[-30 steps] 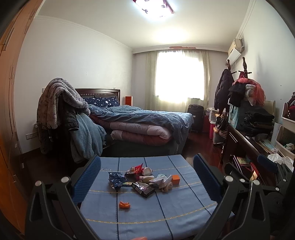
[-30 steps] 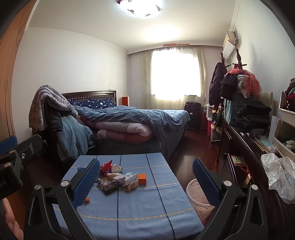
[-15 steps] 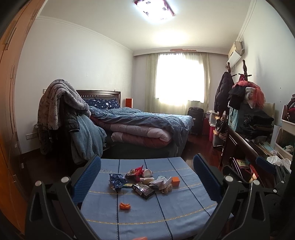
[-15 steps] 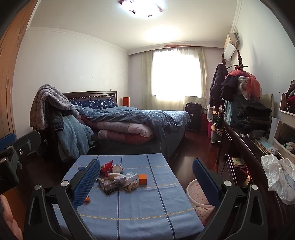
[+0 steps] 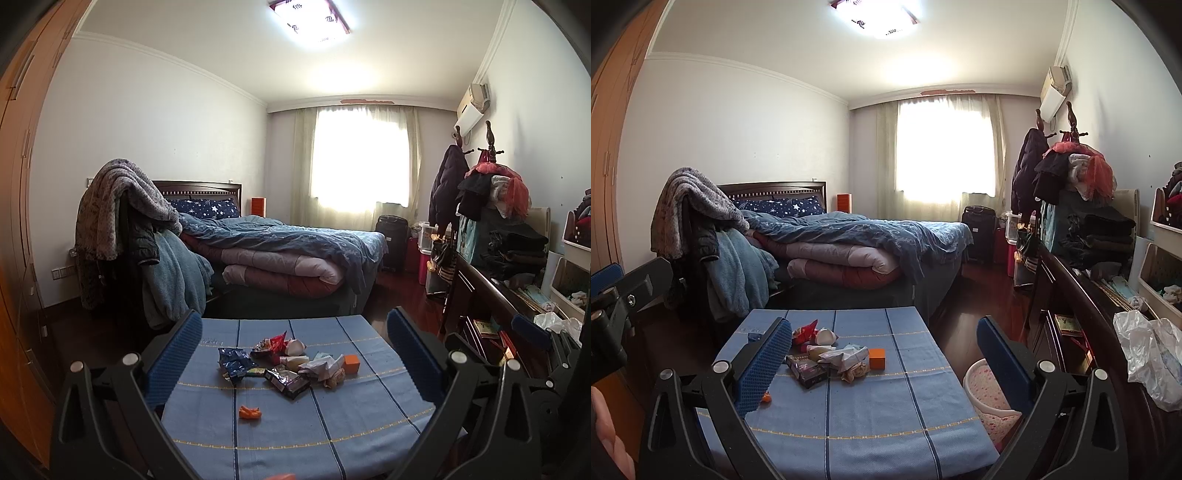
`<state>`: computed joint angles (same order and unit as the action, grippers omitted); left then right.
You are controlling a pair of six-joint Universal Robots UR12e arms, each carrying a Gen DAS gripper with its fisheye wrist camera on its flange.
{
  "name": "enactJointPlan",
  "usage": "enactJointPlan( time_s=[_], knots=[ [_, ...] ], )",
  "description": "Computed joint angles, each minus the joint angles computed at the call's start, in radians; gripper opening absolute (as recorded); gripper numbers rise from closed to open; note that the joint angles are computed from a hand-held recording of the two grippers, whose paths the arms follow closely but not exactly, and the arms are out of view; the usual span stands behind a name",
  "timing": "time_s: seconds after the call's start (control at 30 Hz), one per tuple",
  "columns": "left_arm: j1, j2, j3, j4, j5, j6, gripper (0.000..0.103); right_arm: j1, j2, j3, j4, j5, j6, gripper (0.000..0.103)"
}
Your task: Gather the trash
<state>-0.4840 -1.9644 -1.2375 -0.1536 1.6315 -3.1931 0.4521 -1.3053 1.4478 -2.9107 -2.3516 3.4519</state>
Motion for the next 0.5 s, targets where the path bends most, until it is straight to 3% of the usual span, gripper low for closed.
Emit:
enactJointPlan(
  time_s=[0.5],
  knots=[
    [-0.004,0.000,0.009,-0.002,0.001,0.004,0.100,0.003,0.001,-0.001,-0.002,-0.004,-0.003,0.100]
  ],
)
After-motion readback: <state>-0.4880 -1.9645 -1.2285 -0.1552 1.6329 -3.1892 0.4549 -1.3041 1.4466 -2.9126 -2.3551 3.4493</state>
